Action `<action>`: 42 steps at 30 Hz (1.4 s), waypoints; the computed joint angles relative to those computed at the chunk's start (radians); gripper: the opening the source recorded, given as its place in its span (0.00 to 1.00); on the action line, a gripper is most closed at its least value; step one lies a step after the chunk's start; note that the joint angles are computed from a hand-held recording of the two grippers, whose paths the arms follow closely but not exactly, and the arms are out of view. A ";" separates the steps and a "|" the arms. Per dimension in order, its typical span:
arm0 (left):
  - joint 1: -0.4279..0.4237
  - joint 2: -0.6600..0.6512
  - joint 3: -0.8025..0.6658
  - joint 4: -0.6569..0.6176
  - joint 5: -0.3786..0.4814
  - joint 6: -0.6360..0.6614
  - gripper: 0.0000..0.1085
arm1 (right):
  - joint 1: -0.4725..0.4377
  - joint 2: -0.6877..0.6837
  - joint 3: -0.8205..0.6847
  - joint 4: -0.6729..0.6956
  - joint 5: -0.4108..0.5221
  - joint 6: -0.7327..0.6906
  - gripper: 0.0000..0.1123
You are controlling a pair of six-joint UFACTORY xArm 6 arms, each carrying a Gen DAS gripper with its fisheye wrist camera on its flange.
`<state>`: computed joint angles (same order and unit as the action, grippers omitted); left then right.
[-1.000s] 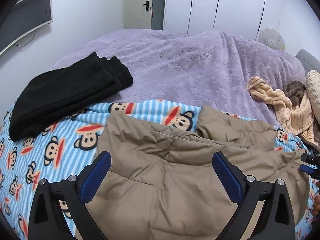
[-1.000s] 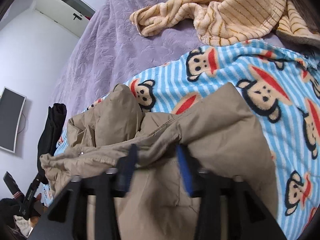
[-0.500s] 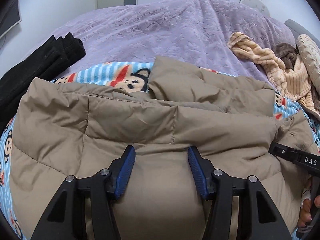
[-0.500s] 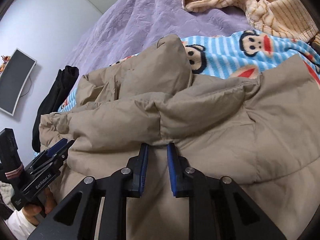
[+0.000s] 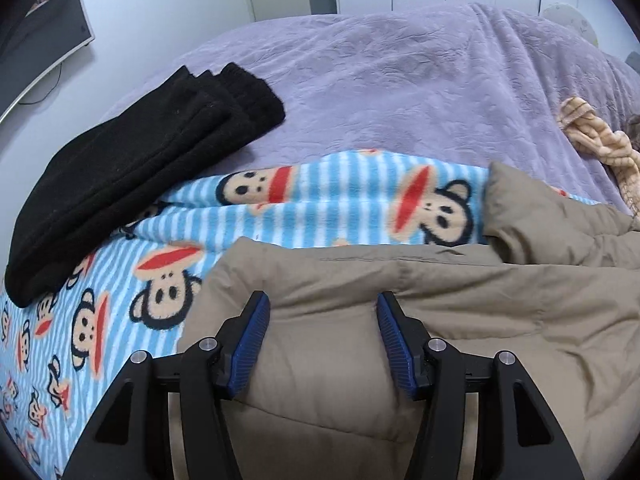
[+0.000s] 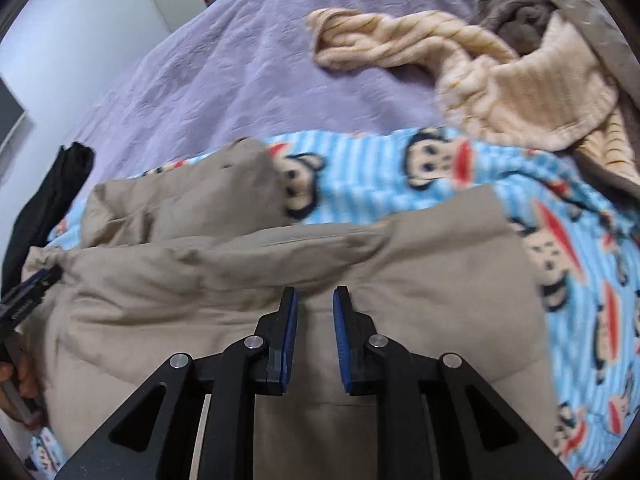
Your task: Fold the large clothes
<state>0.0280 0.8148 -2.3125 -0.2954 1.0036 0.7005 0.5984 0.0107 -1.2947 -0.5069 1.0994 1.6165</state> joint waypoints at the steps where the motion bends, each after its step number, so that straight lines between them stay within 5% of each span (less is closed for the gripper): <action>1: 0.001 0.026 -0.028 0.016 -0.006 -0.018 0.77 | 0.001 -0.039 0.042 -0.002 0.019 0.031 0.18; 3: -0.002 0.065 -0.064 0.039 -0.009 -0.044 0.84 | -0.018 -0.131 0.161 0.011 -0.007 0.118 0.18; 8: -0.019 0.106 -0.105 0.064 0.009 -0.068 0.86 | -0.099 -0.240 0.395 0.024 -0.258 0.326 0.17; 11: -0.013 0.143 -0.181 0.060 0.060 -0.084 0.86 | -0.098 -0.164 0.318 0.031 -0.186 0.258 0.17; 17: 0.000 -0.042 0.071 0.066 -0.027 -0.027 0.86 | -0.079 -0.141 0.246 0.059 -0.105 0.229 0.21; 22: 0.039 -0.165 0.204 0.034 0.001 0.010 0.86 | -0.019 -0.191 0.234 0.007 -0.069 0.302 0.51; 28: 0.095 -0.297 0.360 -0.014 0.033 0.011 0.95 | 0.115 -0.212 0.182 -0.045 0.020 0.403 0.70; 42: 0.190 -0.488 0.605 0.008 0.069 0.087 0.95 | 0.368 -0.240 0.200 -0.082 0.039 0.751 0.71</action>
